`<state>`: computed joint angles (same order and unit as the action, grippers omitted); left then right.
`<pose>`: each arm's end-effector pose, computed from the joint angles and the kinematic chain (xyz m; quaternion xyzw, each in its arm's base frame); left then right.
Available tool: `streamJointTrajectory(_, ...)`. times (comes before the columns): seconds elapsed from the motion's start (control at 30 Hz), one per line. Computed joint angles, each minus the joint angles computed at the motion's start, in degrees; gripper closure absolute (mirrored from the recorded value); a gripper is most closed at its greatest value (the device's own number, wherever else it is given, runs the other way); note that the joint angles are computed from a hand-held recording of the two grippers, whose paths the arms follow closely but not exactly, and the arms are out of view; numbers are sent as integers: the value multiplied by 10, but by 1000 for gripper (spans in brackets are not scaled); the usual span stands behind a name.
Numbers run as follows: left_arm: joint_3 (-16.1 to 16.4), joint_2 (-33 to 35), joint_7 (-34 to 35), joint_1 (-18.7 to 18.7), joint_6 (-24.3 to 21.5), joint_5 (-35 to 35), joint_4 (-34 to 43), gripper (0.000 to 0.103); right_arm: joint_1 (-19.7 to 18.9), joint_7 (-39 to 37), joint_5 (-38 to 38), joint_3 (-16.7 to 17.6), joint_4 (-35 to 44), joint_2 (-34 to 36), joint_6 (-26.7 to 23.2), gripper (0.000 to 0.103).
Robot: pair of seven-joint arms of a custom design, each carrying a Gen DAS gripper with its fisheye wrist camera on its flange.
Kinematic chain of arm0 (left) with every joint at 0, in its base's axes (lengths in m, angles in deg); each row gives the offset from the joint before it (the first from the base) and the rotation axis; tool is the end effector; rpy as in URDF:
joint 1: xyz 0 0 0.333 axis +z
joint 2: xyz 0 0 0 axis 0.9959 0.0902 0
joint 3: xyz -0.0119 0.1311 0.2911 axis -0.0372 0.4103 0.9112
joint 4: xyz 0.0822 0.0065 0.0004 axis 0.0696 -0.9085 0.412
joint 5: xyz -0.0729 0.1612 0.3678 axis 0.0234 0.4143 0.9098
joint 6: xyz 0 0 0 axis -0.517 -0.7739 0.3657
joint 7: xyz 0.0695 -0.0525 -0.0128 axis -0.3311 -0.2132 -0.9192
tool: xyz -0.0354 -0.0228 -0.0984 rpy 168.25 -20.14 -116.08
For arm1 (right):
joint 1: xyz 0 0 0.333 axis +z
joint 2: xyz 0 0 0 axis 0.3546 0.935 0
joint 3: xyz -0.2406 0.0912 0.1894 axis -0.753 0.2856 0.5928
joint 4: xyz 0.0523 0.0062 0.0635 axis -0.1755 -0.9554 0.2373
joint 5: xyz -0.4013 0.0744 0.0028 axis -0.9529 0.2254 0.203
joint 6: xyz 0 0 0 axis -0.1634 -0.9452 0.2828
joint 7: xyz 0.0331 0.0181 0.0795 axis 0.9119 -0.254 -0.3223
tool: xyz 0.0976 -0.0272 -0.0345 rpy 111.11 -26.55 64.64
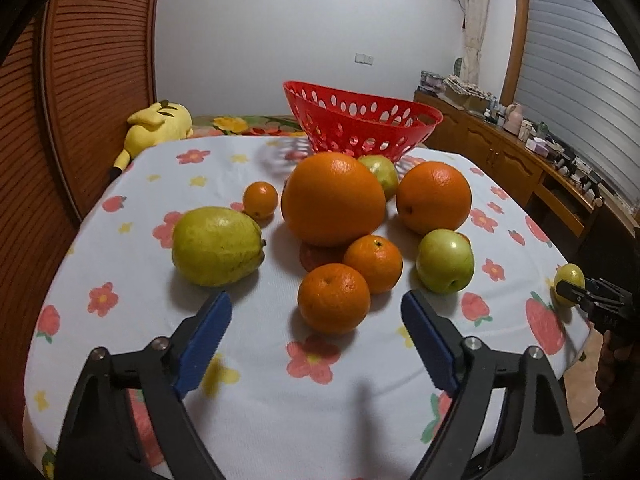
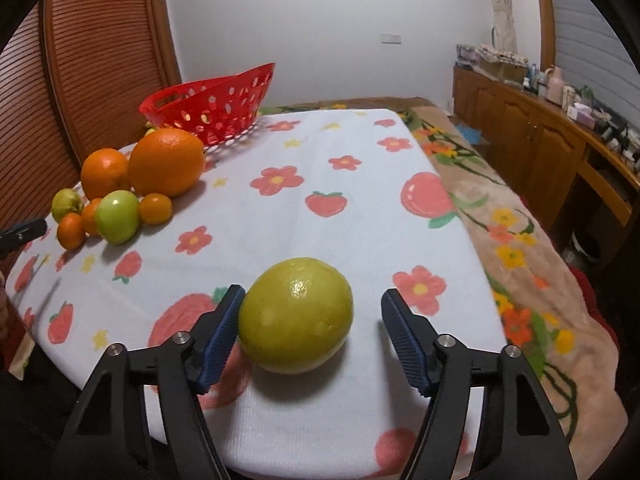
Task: Organize fruits
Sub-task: 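Close the right gripper on the yellow-green round fruit while the left gripper approaches a mandarin, then lift the yellow-green fruit with the right gripper while the left gripper grasps a mandarin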
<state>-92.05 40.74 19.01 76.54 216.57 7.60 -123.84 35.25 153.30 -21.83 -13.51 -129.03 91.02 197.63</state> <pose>0.5995 -0.0626 0.3372 -0.6816 0.5960 -0.3312 0.2656 0.6665 0.2470 0.2743 -0.7349 0.5358 -0.2093 0.3593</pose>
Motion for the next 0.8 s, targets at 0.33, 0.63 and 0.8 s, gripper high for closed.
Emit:
streamJointTrajectory(0.33, -6, 13, -23, 16, -49, 51, 24, 36, -12, -19, -7, 23, 21, 9, -14, 48)
streamJointTrajectory(0.63, -27, 31, -37, 45, -99, 84, 57, 38, -73, -55, -24, 110, 61, 38, -30, 48)
streamJointTrajectory(0.8, -36, 38, -41, 58, -114, 92, 70, 45, -87, -81, -20, 137, 74, 49, -40, 48)
